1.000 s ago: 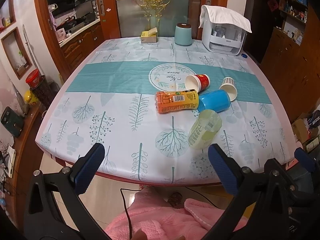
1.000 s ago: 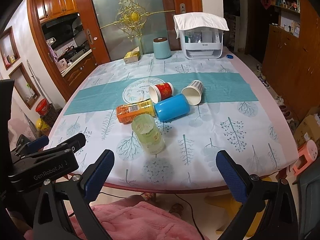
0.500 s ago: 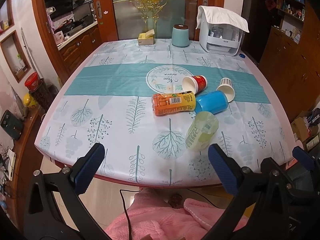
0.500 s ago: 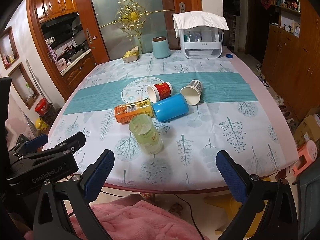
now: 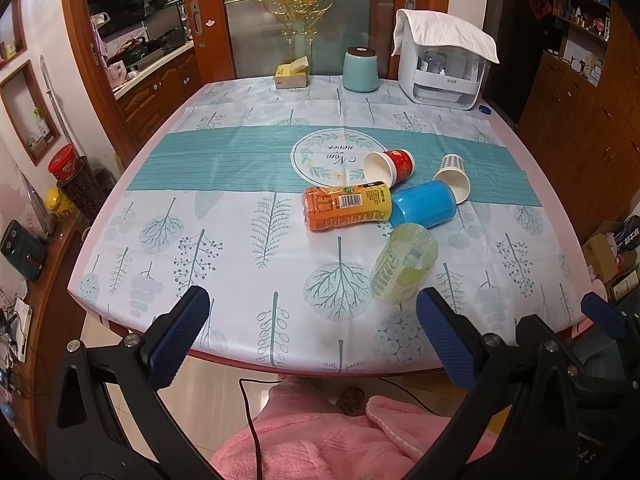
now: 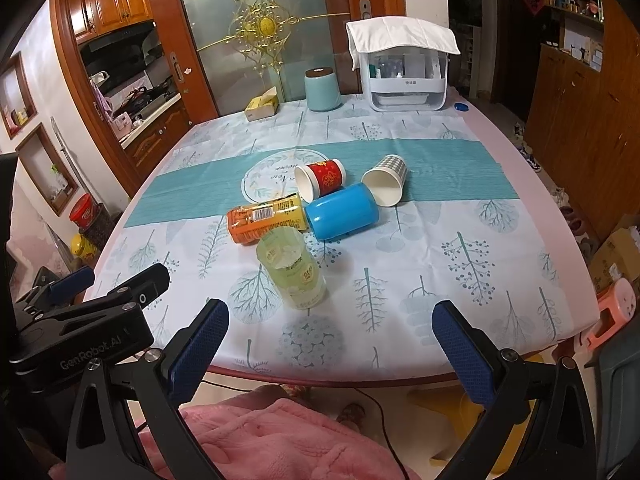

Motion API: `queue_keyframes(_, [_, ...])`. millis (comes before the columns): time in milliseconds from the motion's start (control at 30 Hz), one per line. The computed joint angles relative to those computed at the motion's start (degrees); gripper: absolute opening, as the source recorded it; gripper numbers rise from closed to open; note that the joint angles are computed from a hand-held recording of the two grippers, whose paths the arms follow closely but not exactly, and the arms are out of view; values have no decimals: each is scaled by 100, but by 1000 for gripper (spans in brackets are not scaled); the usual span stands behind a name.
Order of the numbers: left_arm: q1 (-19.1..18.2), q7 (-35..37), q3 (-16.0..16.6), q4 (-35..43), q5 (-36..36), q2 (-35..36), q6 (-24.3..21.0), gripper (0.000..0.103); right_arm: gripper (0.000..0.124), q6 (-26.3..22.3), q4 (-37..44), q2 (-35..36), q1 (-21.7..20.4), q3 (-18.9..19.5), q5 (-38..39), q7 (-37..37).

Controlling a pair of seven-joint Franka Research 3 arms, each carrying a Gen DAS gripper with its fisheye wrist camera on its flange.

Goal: Flip cup upright

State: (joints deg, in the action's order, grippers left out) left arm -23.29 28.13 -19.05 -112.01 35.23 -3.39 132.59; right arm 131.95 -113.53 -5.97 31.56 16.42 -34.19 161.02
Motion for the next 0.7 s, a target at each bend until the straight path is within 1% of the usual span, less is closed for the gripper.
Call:
queue_keyframes(400, [-4,71,22,59,-57,88,-15,103,103,-3,32,40,6,-32,61,-32])
queue_keyframes(700, [1,70,31,-50,-160,14,-7,103,103,53,14,87,20,-53,180,-130])
